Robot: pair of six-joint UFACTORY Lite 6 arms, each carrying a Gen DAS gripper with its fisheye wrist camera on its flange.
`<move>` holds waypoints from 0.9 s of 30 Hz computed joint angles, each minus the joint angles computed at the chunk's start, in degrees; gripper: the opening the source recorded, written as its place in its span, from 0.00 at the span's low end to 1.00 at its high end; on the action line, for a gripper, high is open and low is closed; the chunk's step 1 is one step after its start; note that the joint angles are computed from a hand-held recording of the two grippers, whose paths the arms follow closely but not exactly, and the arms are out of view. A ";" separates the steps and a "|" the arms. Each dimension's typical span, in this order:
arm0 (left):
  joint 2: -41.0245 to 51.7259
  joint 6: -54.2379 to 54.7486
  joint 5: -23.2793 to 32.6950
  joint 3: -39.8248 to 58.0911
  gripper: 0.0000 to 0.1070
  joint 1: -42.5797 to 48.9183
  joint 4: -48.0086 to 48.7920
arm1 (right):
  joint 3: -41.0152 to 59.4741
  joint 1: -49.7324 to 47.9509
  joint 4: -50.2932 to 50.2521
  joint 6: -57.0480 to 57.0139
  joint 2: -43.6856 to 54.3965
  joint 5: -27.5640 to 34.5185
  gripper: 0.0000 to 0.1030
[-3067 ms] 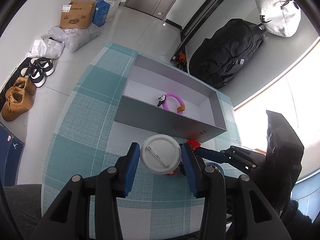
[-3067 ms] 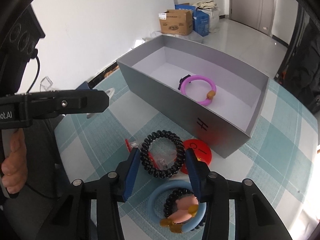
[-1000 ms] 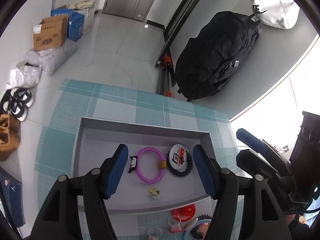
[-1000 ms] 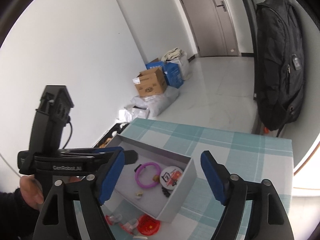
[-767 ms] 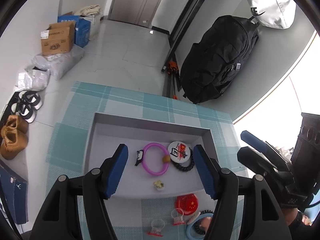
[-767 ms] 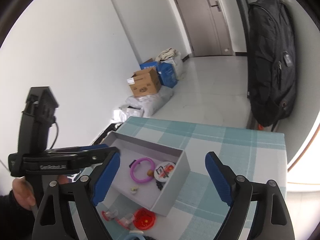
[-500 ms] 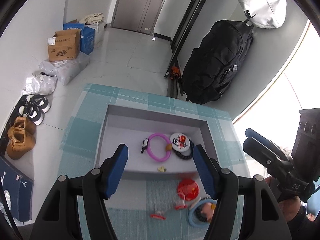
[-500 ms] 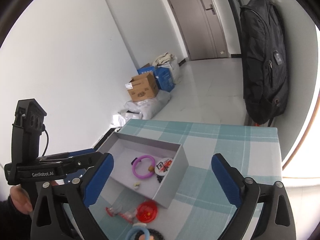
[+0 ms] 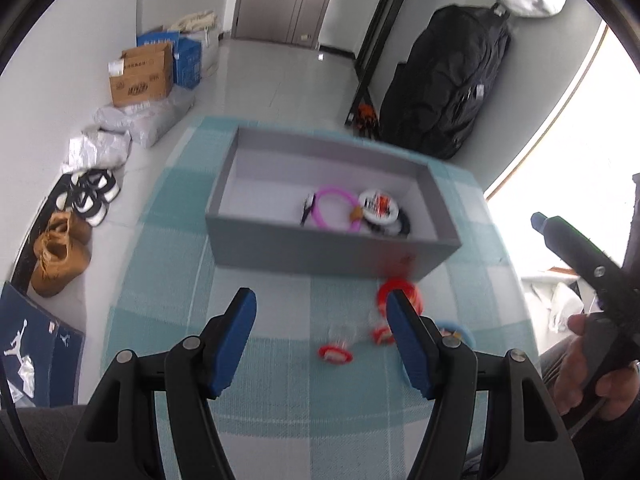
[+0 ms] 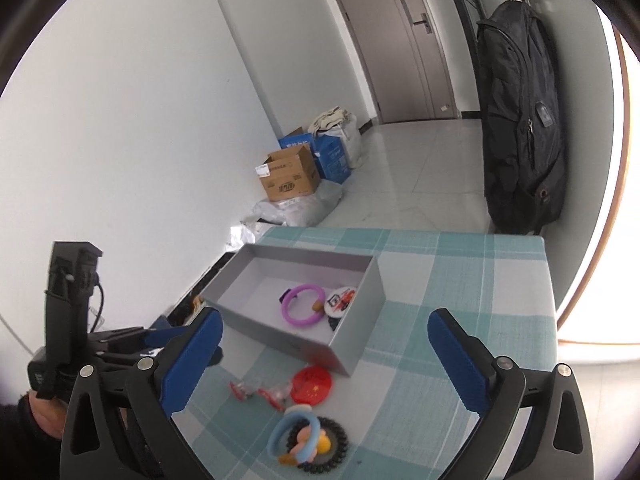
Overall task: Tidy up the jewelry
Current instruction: 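Move the left tool back to the small red-and-clear trinket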
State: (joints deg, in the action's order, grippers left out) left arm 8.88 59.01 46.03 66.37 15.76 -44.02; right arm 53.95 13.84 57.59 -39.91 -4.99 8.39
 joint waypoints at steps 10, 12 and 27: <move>0.88 -2.25 0.05 -2.20 0.59 -1.57 5.81 | -4.22 2.90 -24.63 26.00 -3.45 -1.25 1.00; 0.38 -1.99 -0.69 -3.12 0.59 -2.09 6.91 | -4.79 2.99 -27.05 28.80 -3.82 -1.27 1.00; -1.30 1.11 -2.23 -5.47 0.40 -3.61 6.54 | -5.65 3.91 -39.39 42.03 -2.90 -0.51 1.00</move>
